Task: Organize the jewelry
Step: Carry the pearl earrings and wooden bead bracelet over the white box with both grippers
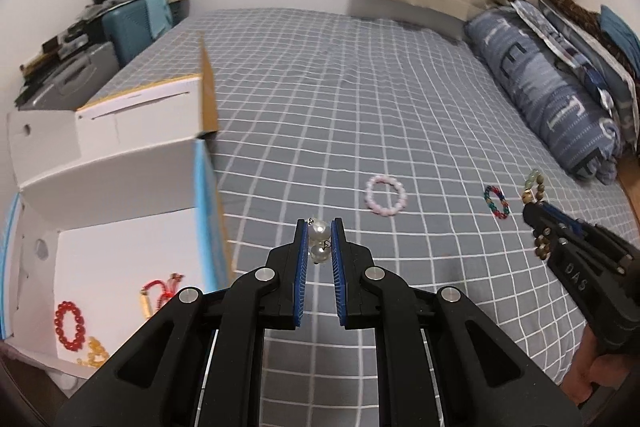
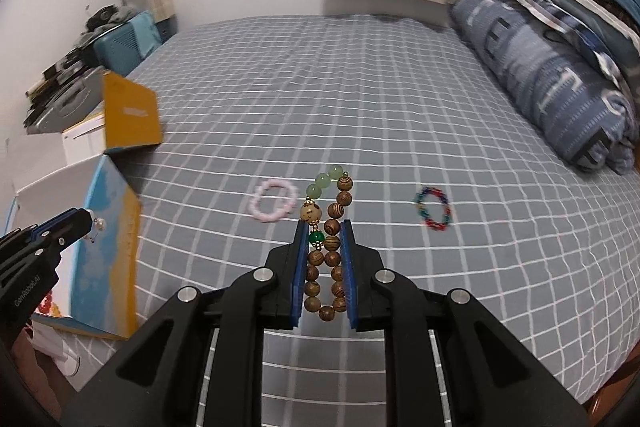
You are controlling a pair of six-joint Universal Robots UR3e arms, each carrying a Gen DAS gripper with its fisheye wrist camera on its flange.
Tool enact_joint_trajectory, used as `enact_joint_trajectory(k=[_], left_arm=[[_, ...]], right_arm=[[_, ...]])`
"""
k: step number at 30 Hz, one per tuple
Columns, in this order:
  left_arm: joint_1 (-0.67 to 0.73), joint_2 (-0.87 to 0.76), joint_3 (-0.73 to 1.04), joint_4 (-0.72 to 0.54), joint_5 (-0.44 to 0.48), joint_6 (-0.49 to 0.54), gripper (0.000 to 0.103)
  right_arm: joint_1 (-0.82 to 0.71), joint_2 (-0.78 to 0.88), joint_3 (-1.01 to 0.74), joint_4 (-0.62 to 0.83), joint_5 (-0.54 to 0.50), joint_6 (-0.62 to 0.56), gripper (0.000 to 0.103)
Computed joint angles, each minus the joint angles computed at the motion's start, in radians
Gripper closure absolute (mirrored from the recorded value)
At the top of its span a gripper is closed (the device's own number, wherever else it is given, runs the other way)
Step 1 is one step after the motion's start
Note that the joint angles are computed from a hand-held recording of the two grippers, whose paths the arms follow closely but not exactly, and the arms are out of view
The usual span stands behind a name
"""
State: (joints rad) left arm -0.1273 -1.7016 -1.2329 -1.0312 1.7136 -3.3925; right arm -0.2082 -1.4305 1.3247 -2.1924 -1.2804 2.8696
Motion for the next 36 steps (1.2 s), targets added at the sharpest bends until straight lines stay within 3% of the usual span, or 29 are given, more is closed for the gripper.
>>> enact_joint_trajectory(k=[14,26,36], left_arm=[[0.264,0.265,-0.183,-0.047,-0.091,0.095,0.092],[0.633,0.52,-0.409,-0.088,-0.231,0.27,0.092],[0.87,0.593,-0.527,-0.117,-0.338,0.406,0.092]], right_arm=[[0.299,0.121,-0.223,0.065,-0.081,0.099,0.088],[0.523,0.274,-0.421,0.09,-0.114,0.185,0.088],[0.682,0.459,-0.599,0.127,-0.185,0.21,0.088]])
